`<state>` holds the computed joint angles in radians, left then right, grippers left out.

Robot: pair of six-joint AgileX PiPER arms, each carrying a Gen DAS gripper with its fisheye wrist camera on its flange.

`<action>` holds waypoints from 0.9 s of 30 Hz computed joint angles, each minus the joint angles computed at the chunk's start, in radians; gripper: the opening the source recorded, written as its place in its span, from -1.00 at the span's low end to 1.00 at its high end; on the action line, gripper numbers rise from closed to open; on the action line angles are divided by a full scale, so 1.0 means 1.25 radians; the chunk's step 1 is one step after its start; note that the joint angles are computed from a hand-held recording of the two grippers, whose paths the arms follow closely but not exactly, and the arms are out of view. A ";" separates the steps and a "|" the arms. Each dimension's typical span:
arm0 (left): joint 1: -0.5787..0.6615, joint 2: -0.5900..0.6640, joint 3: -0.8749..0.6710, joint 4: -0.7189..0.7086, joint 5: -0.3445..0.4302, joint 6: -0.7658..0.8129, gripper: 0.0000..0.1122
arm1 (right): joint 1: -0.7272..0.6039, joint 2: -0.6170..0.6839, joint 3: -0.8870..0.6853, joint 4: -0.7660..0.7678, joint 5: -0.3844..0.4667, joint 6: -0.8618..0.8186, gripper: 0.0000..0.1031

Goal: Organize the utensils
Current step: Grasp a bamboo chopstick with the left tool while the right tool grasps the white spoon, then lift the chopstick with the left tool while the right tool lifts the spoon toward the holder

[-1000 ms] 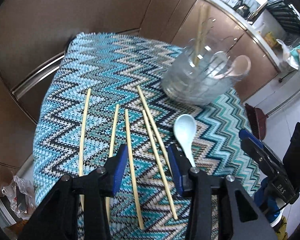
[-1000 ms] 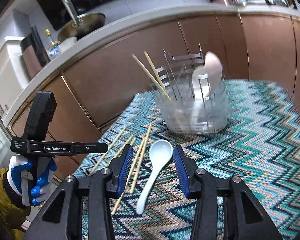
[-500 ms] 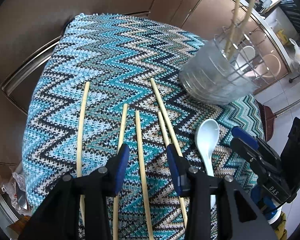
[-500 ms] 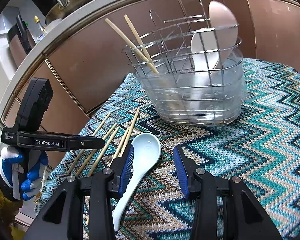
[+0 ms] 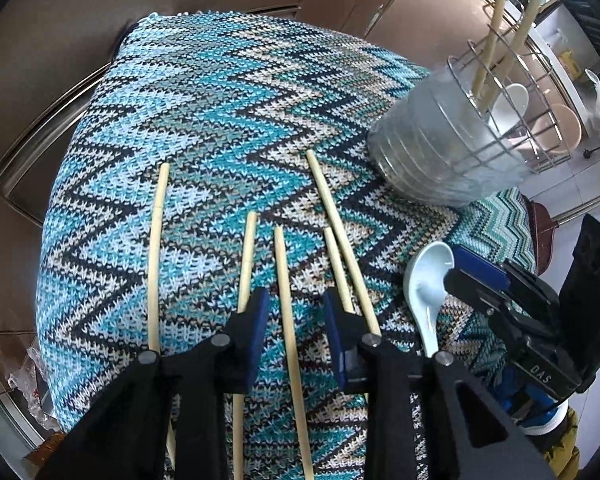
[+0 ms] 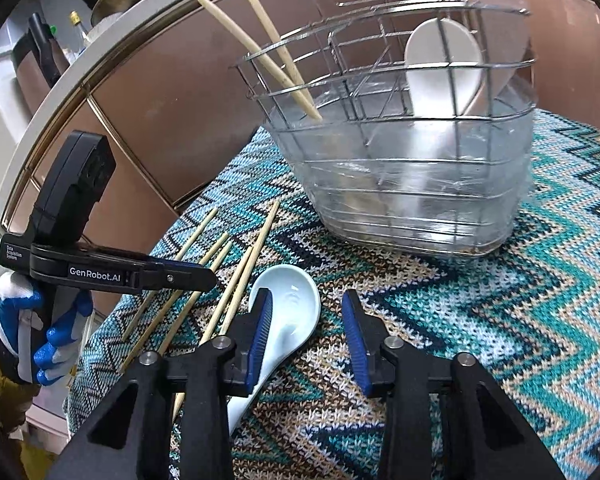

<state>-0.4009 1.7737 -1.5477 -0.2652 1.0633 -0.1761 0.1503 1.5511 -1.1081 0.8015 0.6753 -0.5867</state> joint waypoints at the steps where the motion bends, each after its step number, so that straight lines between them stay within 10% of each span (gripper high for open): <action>1: -0.001 0.002 -0.002 0.002 0.001 0.000 -0.57 | 0.001 0.007 -0.006 -0.002 0.003 0.000 -0.38; 12: -0.028 0.019 -0.024 0.049 0.006 -0.038 -0.70 | 0.006 0.067 -0.050 0.008 0.045 -0.036 -0.83; 27: -0.074 -0.043 0.032 0.130 -0.046 -0.120 -0.91 | -0.018 -0.126 0.062 0.013 0.021 -0.025 -0.87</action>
<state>-0.4941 1.7202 -1.5072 -0.1033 1.0058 -0.3267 0.1280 1.3934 -1.0308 0.8179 0.7014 -0.6185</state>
